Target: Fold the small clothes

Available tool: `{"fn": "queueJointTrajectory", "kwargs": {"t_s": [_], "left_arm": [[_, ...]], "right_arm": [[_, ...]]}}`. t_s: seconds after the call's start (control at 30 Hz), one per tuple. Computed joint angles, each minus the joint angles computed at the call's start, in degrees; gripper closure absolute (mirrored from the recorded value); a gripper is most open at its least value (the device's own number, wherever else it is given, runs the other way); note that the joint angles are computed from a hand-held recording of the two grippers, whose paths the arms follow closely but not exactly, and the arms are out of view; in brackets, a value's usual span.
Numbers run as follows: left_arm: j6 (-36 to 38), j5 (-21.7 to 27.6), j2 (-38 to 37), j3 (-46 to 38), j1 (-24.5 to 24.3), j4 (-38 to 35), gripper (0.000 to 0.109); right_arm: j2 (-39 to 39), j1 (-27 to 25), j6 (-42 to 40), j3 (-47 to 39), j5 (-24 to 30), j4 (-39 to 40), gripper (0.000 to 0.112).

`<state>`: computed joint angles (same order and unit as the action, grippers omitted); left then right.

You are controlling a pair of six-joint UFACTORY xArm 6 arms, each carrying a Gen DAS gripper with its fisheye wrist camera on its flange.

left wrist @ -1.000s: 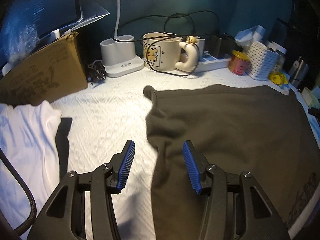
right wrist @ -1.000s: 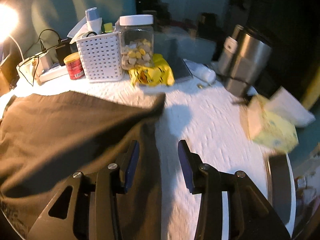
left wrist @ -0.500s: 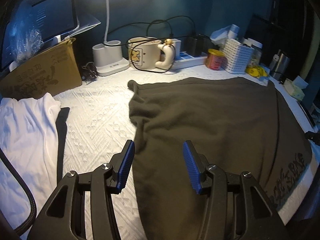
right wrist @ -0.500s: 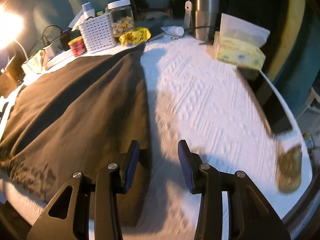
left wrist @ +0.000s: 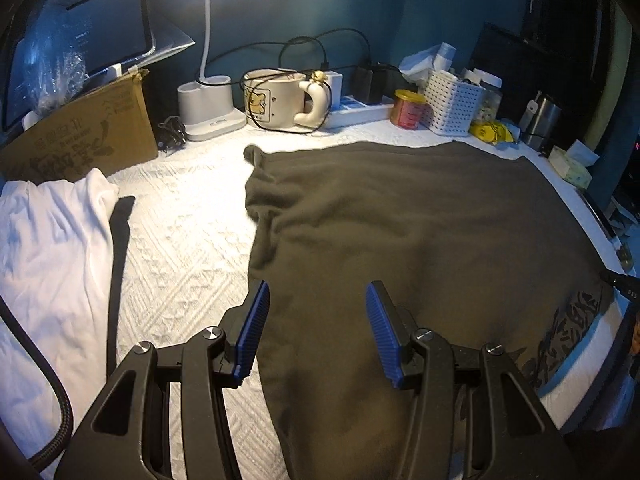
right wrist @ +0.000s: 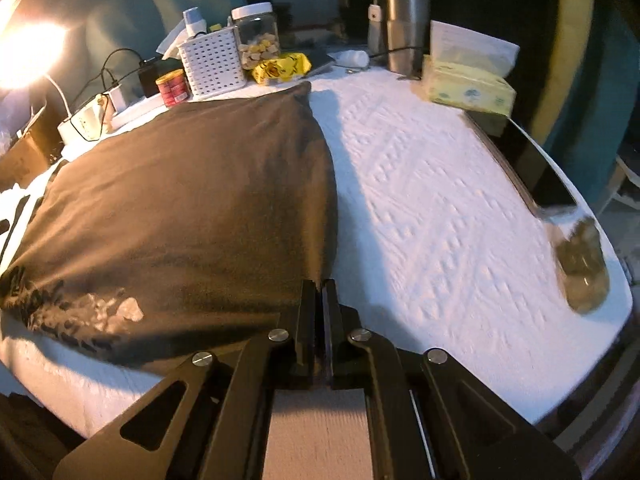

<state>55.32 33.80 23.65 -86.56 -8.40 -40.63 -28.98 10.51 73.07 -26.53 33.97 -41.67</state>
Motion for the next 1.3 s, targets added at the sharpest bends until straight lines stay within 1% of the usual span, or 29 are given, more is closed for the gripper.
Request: {"fn": "queueJointTrajectory", "kwargs": {"t_s": [0.13,0.37,0.4,0.47,0.5,0.53,0.57,0.6,0.63,0.83,0.87,0.93,1.0,1.2,1.3], "left_arm": [[0.65,1.09,-0.75,1.40,0.13,0.57,0.058],[3.44,2.21,-3.14,3.72,0.82,-1.96,0.057],[3.76,2.35,-3.35,3.94,0.85,-2.24,0.052],[5.18,2.46,-3.95,4.59,0.90,-3.55,0.044],[6.01,2.62,-4.29,4.87,0.88,-4.15,0.043],[6.43,2.81,-4.49,4.98,0.84,-4.37,0.043],[6.96,3.00,-4.81,5.21,0.78,-4.74,0.043],[7.48,3.16,-5.11,5.43,0.75,-5.16,0.043],[7.87,3.35,-5.26,5.50,0.76,-5.46,0.043],[9.71,4.14,-7.15,7.80,0.35,-7.14,0.043],[9.84,4.22,-7.55,8.37,0.25,-7.14,0.043],[10.07,4.26,-8.08,9.38,0.04,-6.93,0.043],[10.11,4.27,-8.55,10.26,-0.15,-6.59,0.043],[10.41,3.93,-9.83,12.24,-0.57,-6.32,0.043],[9.65,3.73,-9.77,12.23,-0.54,-6.06,0.043]], "right_arm": [[-1.14,2.00,2.60,0.48,2.39,-1.06,0.109],[0.27,4.95,6.13,-2.04,7.94,-2.15,0.109],[0.23,5.34,6.34,-2.34,8.77,-1.83,0.109],[0.03,6.43,7.02,-2.87,10.52,-1.38,0.107],[-0.25,6.78,7.33,-2.81,10.77,-1.37,0.100],[-0.51,7.42,7.97,-2.89,11.39,-1.46,0.088],[-0.83,7.93,8.44,-2.87,11.64,-1.38,0.081],[-1.15,8.50,8.98,-2.85,11.90,-1.23,0.069],[-1.27,9.06,9.58,-2.95,12.24,-1.32,0.065],[-1.85,13.22,12.66,-3.83,15.27,-1.12,0.065],[-1.92,13.80,13.10,-3.82,15.51,-0.89,0.064],[-2.04,14.88,13.69,-3.73,15.99,-0.27,0.054],[-2.31,15.75,14.77,-3.40,16.08,0.11,0.051],[-2.31,17.28,17.62,-2.09,13.41,1.76,0.050],[-1.33,16.24,18.22,-1.41,9.40,2.49,0.050]]}}
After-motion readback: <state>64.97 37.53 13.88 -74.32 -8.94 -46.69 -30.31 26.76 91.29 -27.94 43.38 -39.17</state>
